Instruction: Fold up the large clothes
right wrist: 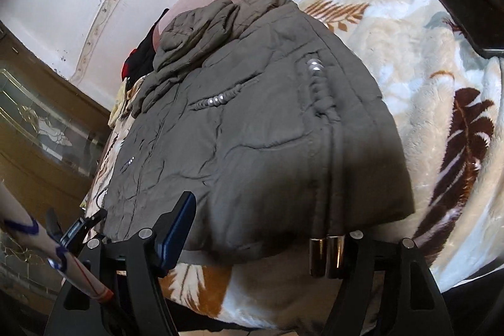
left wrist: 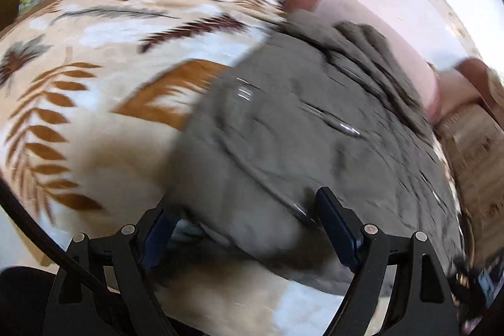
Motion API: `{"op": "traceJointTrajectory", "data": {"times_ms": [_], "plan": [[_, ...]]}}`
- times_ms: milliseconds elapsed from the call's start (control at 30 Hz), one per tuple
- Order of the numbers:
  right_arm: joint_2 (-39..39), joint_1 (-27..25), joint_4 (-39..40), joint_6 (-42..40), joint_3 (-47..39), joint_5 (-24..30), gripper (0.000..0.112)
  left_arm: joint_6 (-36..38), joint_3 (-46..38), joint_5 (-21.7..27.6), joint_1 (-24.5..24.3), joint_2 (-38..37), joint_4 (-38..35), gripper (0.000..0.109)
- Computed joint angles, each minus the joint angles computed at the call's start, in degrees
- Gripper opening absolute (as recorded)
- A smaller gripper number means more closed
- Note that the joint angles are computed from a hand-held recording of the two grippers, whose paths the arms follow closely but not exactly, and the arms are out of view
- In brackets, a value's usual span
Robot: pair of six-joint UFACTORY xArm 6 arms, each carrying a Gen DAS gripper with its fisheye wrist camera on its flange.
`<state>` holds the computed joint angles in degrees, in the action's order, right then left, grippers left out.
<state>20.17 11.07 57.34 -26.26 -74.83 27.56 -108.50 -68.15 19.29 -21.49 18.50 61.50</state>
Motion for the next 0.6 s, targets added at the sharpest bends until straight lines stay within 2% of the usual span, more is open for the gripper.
{"op": "traceJointTrajectory", "data": {"times_ms": [33, 67, 100, 133, 200, 333, 533, 600], "plan": [[0.0, 0.1, 1.1, -0.8, -0.2, -0.4, 0.074, -0.6, -1.0, 1.1, -0.6, 0.4, 1.8, 0.071], [-0.3, 0.5, 3.8, -2.9, -0.1, -2.0, 0.066, -0.9, -1.3, 2.2, -1.0, 0.3, 3.0, 0.068], [-0.6, 0.8, 6.0, -5.1, -0.1, -3.5, 0.058, -1.1, -1.7, 3.5, -1.2, 0.4, 3.7, 0.06], [-0.7, 1.0, 6.2, -5.7, -0.3, -4.4, 0.056, -1.4, -1.8, 4.7, -1.4, 0.4, 4.2, 0.054], [0.1, 1.2, 4.6, -4.9, -0.8, -5.3, 0.056, -1.3, -2.1, 4.4, -0.9, 0.8, 3.8, 0.052], [3.1, 0.6, -3.3, 3.2, -2.4, -2.5, 0.056, 1.0, -3.2, 6.8, -1.7, 1.7, 2.7, 0.052], [3.3, 1.5, -7.5, 3.1, -2.4, -4.0, 0.057, 5.1, -5.5, 12.9, -4.0, 3.1, 2.3, 0.052], [2.4, 1.8, -5.1, -0.4, -1.7, -4.6, 0.029, 6.3, -6.5, 15.6, -5.0, 3.5, 3.0, 0.052]]}}
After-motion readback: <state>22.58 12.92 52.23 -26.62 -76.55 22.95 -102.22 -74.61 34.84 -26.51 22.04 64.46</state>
